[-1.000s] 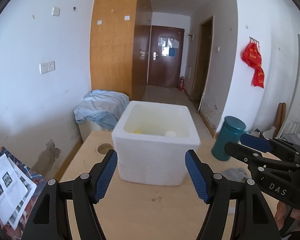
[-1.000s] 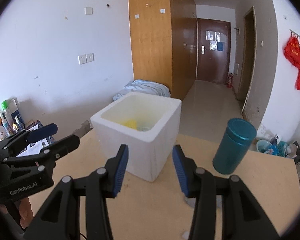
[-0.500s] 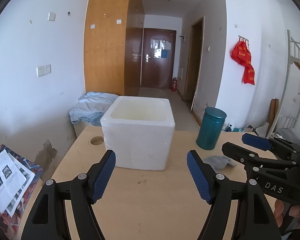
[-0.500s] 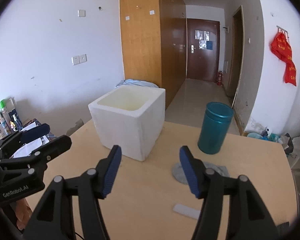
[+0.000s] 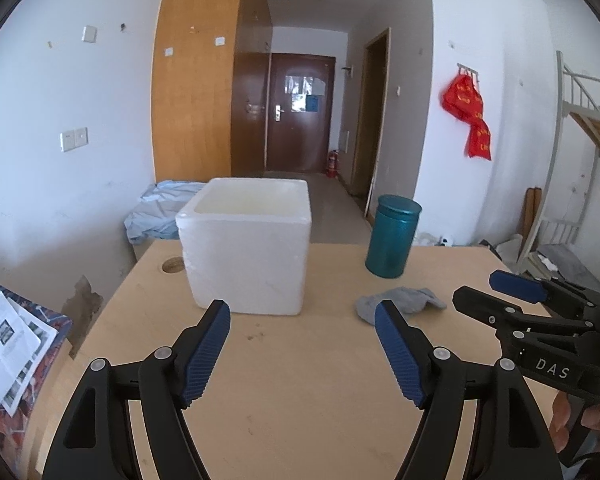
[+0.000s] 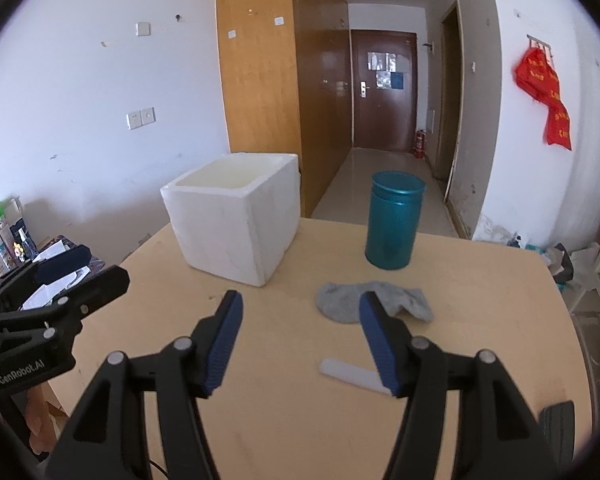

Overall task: Organize soft objects
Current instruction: 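Withdraw both open grippers from the foam box toward the grey sock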

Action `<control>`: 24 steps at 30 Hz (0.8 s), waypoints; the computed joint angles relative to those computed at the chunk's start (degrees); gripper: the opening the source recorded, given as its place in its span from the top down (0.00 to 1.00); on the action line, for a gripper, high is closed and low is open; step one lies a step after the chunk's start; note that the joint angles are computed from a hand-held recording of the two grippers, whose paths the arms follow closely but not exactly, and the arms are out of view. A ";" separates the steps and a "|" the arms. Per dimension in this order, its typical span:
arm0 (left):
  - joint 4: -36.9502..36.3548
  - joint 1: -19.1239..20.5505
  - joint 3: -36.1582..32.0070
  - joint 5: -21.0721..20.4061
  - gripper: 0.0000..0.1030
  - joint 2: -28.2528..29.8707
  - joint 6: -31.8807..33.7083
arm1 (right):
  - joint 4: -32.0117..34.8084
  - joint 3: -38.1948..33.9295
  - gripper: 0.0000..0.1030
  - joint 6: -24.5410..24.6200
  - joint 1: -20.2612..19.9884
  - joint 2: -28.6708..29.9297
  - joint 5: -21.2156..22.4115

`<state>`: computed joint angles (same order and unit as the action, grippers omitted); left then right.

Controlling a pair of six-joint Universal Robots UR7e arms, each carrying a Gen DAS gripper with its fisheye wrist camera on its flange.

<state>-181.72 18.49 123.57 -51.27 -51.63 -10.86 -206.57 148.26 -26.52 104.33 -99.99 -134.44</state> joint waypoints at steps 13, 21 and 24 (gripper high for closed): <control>-1.67 -2.08 2.47 -3.94 0.26 1.33 -1.22 | -2.00 4.85 0.37 1.26 -0.74 -5.13 -2.21; -2.87 -3.49 2.16 -7.41 0.26 3.98 -0.16 | 0.26 6.52 0.37 1.18 -3.44 -10.84 -0.68; -3.09 -3.82 1.55 -8.53 0.26 5.20 -0.25 | 0.85 6.94 0.37 1.00 -4.35 -12.42 -0.25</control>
